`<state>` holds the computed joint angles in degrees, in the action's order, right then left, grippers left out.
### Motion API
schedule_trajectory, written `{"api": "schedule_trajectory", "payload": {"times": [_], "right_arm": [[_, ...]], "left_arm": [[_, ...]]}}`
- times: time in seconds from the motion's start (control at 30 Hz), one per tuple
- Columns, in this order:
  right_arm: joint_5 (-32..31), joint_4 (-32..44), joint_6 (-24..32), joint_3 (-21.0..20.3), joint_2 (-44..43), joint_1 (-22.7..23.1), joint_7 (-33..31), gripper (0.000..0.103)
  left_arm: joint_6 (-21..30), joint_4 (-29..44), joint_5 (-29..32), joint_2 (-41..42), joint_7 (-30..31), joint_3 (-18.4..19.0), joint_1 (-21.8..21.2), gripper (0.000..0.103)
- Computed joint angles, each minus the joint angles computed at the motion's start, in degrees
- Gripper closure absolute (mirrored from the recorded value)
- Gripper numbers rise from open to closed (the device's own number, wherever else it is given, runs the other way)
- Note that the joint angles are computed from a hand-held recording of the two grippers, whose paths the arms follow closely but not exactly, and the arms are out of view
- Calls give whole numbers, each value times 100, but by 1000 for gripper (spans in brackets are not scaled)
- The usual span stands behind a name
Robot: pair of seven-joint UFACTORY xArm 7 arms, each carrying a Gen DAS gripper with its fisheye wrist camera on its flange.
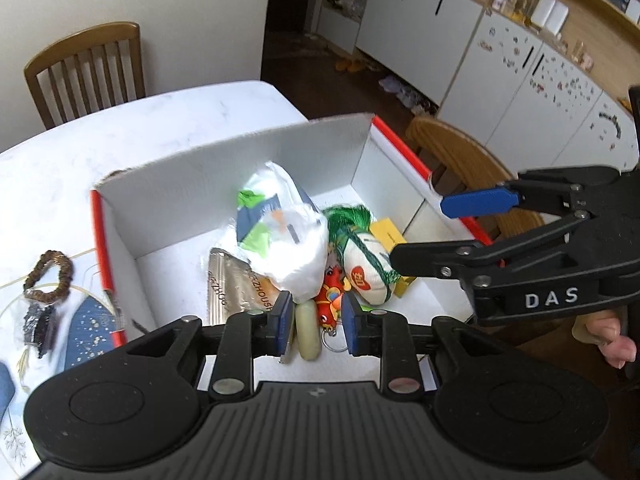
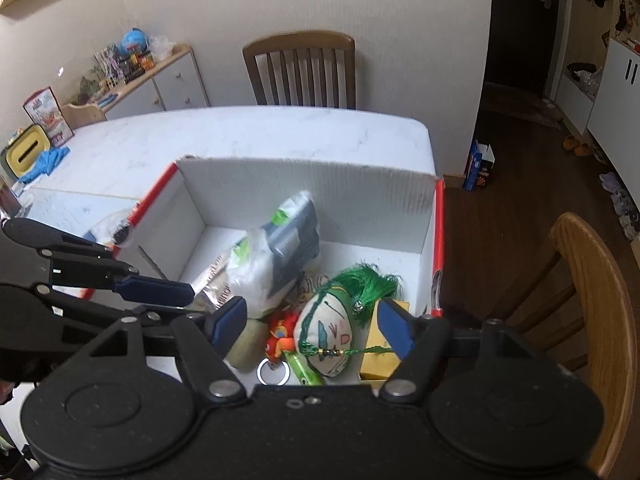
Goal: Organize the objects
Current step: 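Carry both items into the red box and open both tools to release, then withdraw both tools from the box back toward the bracelet and bead bag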
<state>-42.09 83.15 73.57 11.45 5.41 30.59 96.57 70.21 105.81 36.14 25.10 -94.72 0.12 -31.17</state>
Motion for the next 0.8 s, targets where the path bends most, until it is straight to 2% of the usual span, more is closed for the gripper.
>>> {"api": "schedule_trajectory", "payload": {"times": [0.03,0.1,0.17,0.37,0.57,0.8], "right_arm": [[-51,41,21,10,6,19,8,31],[-147,119,57,28,13,63,23,31],[-233,165,31,34,-1,94,96,30],[-472,525,229,54,172,245,200,27],[-651,975,429,-38,472,474,309,19],[-807,1930,698,-330,1192,856,188,9]], "left_arm": [[-8,-64,56,-71,-68,10,-36,72],[2,-190,182,-228,-178,-2,-94,55],[163,-220,363,-314,-319,-14,-177,42],[557,-392,662,-596,-672,-161,-257,41],[1006,-711,862,-979,-980,-373,-328,33],[1534,-1180,1020,-1429,-1259,-680,-318,23]]}}
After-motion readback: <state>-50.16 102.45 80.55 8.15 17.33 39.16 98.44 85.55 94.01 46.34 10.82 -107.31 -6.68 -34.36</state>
